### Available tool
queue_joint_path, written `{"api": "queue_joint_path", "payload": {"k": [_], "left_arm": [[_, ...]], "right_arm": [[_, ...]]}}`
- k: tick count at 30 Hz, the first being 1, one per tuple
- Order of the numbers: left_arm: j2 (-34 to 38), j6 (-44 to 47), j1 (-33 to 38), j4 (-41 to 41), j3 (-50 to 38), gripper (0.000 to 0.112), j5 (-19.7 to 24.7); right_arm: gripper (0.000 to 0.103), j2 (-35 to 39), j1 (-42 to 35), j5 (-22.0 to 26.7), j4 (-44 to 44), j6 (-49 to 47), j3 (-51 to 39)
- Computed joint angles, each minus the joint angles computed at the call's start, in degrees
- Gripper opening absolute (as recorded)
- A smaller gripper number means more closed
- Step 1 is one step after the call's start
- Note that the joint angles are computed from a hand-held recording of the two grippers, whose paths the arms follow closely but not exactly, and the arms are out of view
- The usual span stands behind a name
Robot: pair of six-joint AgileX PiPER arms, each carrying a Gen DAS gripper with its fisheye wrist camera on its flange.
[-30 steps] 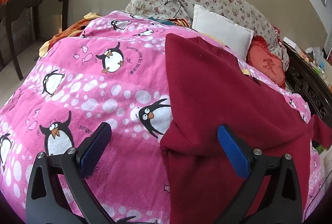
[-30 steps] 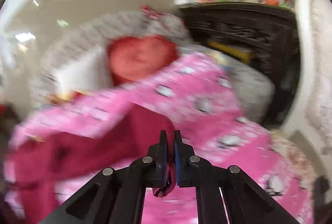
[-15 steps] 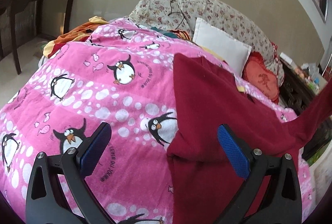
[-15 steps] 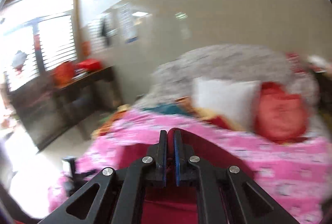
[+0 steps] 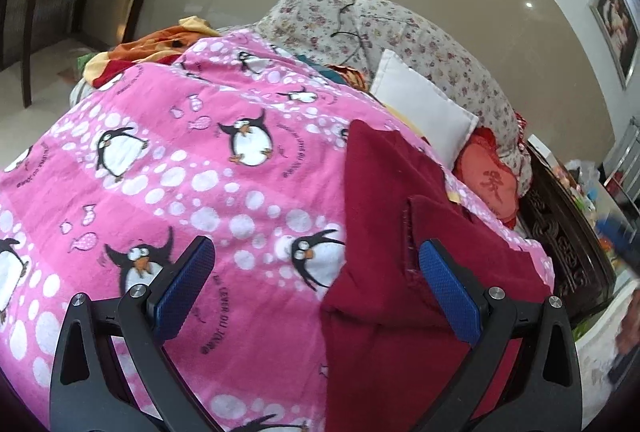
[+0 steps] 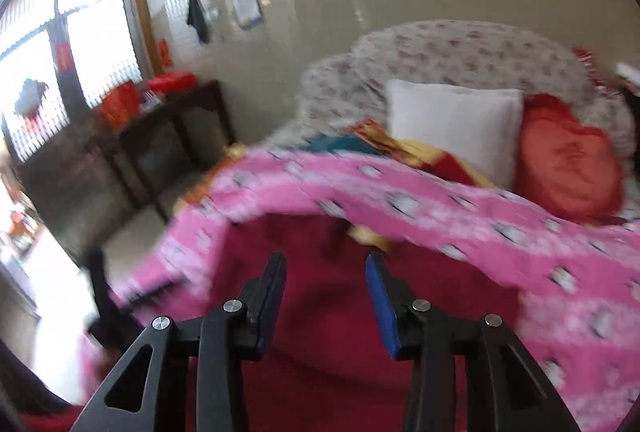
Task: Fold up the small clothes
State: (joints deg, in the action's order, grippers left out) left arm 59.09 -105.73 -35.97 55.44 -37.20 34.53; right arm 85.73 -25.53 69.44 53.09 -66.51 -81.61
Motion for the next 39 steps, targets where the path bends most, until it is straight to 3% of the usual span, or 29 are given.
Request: {"api": "queue_joint_path", "payload": {"k": [3,7,10,14,18,22,24,25,26,29,35,39], "left_arm": [[1.47,-2.1,-2.53,2.9,-0.59,0.102,-0.44],[5.67,-1.38,-3.62,2.08,-3.57,0.102,-2.19],[9.01,2.76,-1.89,-3.63,-7.79,0.102,-2.11],[12.05,2.29,-0.47,-4.73,-11.46,0.102,-1.88],[21.13,17.66,-1.05,-13.42,-22.02,0.102,3.56],[28.5,24.88,-2.57,-16.98,-30.46,0.07,11.85],[27.71,25.02,-2.57,-16.99,-30.67,0.05,12.79],[26.52,26.27,-1.88,-18.05,-30.68,0.033,13.12],[25.26,27.65,-1.04,-19.06,-30.36,0.022,12.89],[21.86,35.68,4.03,-25.44,-28.95,0.019,8.19],[20.66,37.57,3.51,-25.79,-27.03,0.019,7.29],[17.18,43.37,8.42,-36.43,-22.74,0.021,1.21]], "right_arm": [[0.04,-1.01,-2.89,-8.73,-3.78,-9.01,9.45],[0.04,4.32,-4.35,-16.42,-5.0,-12.55,13.1],[0.04,10.56,-6.65,-12.72,-4.3,-11.05,10.5],[0.04,10.92,-11.05,-5.15,-2.09,-11.5,7.5],[0.041,9.02,-14.83,-3.09,1.9,-14.63,8.21],[0.042,10.68,-15.92,-2.34,3.77,-13.96,6.96],[0.042,10.8,-16.17,-3.29,4.85,-13.49,6.83],[0.042,10.9,-16.41,-3.15,5.49,-13.35,6.48],[0.042,10.93,-16.66,-2.59,6.27,-13.25,5.95],[0.042,10.3,-15.97,-2.07,7.41,-12.71,4.65],[0.042,8.12,-12.01,-4.89,5.84,-11.84,6.65],[0.042,8.23,-11.36,-4.71,4.9,-12.42,7.87]]}}
